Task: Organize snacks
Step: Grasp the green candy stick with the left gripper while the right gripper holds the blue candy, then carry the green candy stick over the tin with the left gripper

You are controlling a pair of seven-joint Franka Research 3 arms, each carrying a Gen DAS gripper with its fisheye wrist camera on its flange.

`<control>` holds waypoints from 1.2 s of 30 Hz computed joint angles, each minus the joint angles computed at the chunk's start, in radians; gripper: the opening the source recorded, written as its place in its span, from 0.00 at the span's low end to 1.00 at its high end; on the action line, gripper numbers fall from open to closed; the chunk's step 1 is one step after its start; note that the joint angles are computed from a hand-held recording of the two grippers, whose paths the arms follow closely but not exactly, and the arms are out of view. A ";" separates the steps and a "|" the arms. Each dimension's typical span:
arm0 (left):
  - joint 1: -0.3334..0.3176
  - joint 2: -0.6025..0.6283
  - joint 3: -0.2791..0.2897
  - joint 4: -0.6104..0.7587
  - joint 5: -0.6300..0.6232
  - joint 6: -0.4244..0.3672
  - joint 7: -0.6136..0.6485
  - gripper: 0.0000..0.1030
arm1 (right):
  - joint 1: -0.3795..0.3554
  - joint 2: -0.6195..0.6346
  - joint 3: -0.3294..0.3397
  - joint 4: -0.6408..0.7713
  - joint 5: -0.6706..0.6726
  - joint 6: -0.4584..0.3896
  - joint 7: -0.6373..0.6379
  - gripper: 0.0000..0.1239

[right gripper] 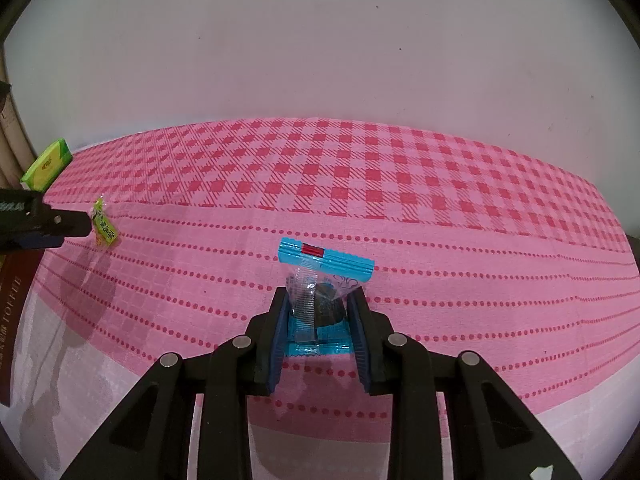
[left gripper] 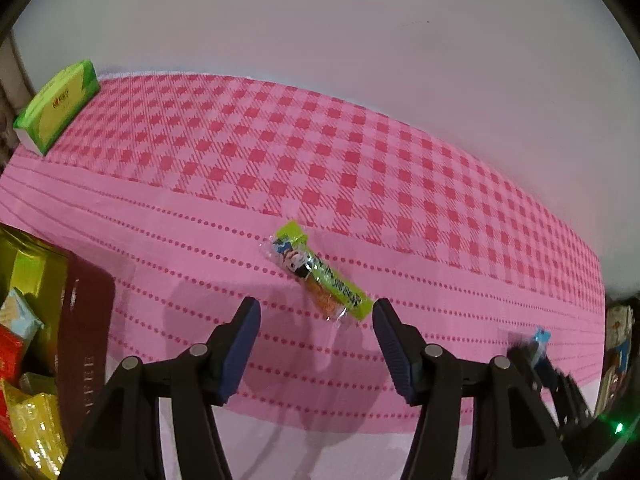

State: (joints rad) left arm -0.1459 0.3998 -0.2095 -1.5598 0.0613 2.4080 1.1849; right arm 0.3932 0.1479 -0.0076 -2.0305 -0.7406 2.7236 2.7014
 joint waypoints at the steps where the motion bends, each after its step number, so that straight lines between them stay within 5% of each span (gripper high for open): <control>1: -0.001 0.015 0.000 0.021 -0.004 -0.010 -0.004 0.58 | 0.000 0.000 0.000 0.000 0.000 0.000 0.000 0.22; 10: -0.019 0.146 0.016 0.204 0.027 -0.110 -0.036 0.58 | 0.000 -0.001 -0.001 0.000 0.001 -0.001 -0.001 0.22; 12: -0.011 0.161 0.009 0.222 0.018 -0.122 -0.019 0.42 | 0.000 -0.001 -0.001 -0.001 0.000 -0.001 -0.001 0.22; 18: -0.013 0.199 0.013 0.278 0.025 -0.166 0.015 0.24 | 0.001 0.000 -0.001 0.001 -0.002 -0.004 0.001 0.22; 36: 0.034 0.000 -0.002 0.015 -0.014 -0.057 0.113 0.19 | 0.004 0.005 -0.001 0.008 -0.007 -0.017 -0.001 0.22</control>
State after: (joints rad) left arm -0.1115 0.3999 -0.2118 -1.5452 0.0469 2.3508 1.2984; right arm 0.3972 0.1529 -0.0087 -2.0226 -0.7480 2.7063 2.7000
